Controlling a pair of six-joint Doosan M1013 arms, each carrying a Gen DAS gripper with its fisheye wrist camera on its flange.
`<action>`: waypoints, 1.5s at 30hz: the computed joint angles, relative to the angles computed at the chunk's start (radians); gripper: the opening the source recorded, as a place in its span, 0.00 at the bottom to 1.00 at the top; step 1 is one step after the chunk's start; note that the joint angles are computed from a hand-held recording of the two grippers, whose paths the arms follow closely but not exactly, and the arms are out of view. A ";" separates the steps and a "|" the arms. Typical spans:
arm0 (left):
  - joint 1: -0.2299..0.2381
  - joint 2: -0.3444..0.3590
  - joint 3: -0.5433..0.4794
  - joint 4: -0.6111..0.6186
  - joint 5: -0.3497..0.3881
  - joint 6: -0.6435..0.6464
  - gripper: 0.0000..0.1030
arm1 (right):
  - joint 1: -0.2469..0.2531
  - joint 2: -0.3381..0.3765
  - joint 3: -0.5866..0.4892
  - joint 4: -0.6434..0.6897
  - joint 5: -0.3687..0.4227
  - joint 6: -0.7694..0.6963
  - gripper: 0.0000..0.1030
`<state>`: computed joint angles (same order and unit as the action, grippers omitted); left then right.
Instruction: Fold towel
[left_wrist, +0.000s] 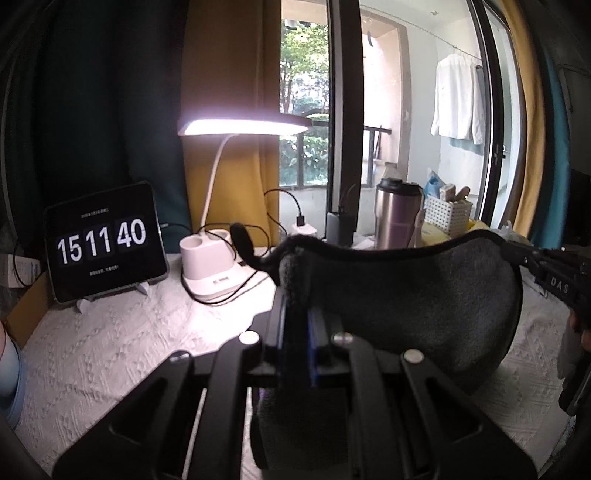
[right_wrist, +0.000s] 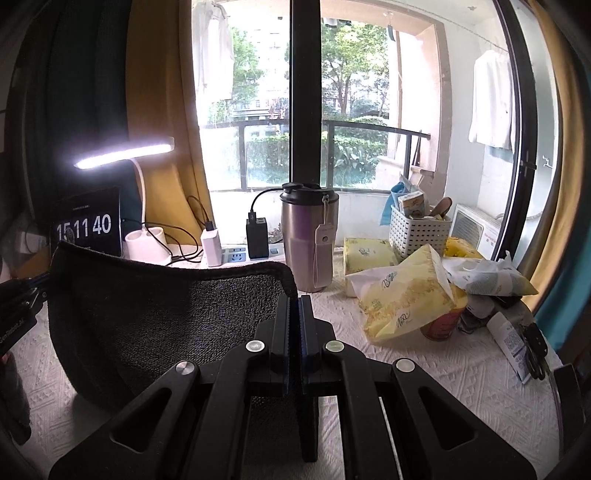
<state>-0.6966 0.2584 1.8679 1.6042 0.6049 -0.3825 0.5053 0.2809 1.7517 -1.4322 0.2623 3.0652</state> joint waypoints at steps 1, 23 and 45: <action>0.003 0.007 -0.005 0.003 0.000 0.004 0.10 | -0.002 0.006 -0.005 -0.007 -0.002 0.004 0.05; 0.080 0.117 -0.093 -0.117 -0.090 0.084 0.10 | -0.048 0.131 -0.120 0.460 -0.020 -0.450 0.05; 0.123 0.141 -0.149 -0.526 -0.137 0.388 0.57 | -0.055 0.189 -0.192 0.834 0.117 -0.791 0.22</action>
